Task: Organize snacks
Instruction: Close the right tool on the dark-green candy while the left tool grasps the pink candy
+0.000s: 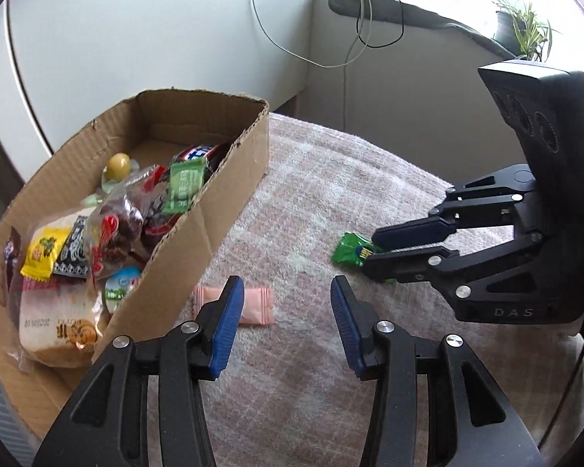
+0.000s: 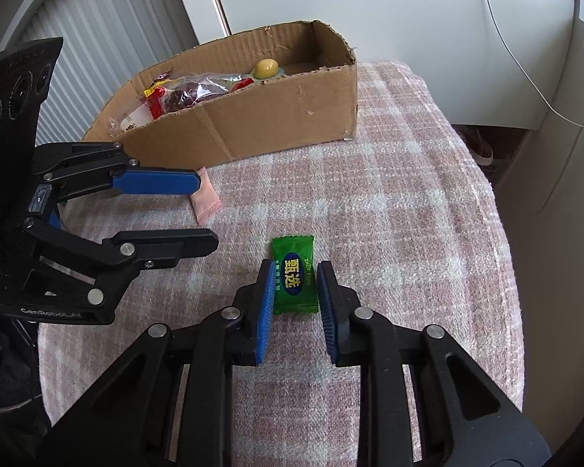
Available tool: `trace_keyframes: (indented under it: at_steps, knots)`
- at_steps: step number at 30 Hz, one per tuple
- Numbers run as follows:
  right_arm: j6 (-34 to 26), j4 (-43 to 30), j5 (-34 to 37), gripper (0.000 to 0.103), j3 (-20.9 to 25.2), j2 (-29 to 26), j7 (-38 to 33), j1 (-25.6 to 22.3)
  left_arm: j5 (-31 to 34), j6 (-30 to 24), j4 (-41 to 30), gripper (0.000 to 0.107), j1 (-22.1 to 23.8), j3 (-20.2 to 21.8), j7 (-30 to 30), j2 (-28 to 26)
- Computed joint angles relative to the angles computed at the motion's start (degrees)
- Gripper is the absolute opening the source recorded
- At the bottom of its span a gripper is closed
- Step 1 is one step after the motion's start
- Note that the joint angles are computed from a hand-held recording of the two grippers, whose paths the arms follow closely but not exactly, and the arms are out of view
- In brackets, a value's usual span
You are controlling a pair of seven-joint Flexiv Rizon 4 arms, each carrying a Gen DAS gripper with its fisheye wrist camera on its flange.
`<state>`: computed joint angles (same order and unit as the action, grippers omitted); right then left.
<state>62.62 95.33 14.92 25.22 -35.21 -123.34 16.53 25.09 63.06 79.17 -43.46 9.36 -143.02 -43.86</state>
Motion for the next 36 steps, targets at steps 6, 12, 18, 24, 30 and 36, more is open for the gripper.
trace_keyframes:
  at_steps: [6, 12, 18, 24, 30, 36]
  knots:
    - [-0.5, 1.2, -1.0, 0.01, -1.6, 1.2, 2.2, 0.6, -3.9, -6.4, -5.6, 0.039, 2.7, -2.9, 6.6, -3.7]
    - [-1.5, 0.8, 0.8, 0.01, -0.1, 1.9, 1.6, -1.6, -6.2, -6.5, -5.3, 0.039, 4.4, -4.9, 10.6, -3.9]
    - [-1.1, -0.2, 0.0, 0.01, -1.2, 1.8, 2.6, 0.9, -8.6, -0.2, 1.6, 0.038, 5.4, -6.1, 11.9, -1.4]
    - [-0.7, 0.4, -1.4, 0.014, -2.3, 1.6, 3.9, 2.5, -3.7, 3.4, 6.3, 0.047, -3.1, 2.3, 3.1, 2.6]
    - [3.0, 2.0, -2.7, 0.053, -1.5, 1.8, 5.0, 1.9, -2.9, 0.6, 7.9, 0.058, -1.5, -0.7, -2.6, 4.1]
    - [2.9, 2.5, -4.0, 0.051, -1.6, 1.4, 6.0, 2.6, -2.1, -1.1, 7.5, 0.058, -0.4, -0.7, -5.4, 3.8]
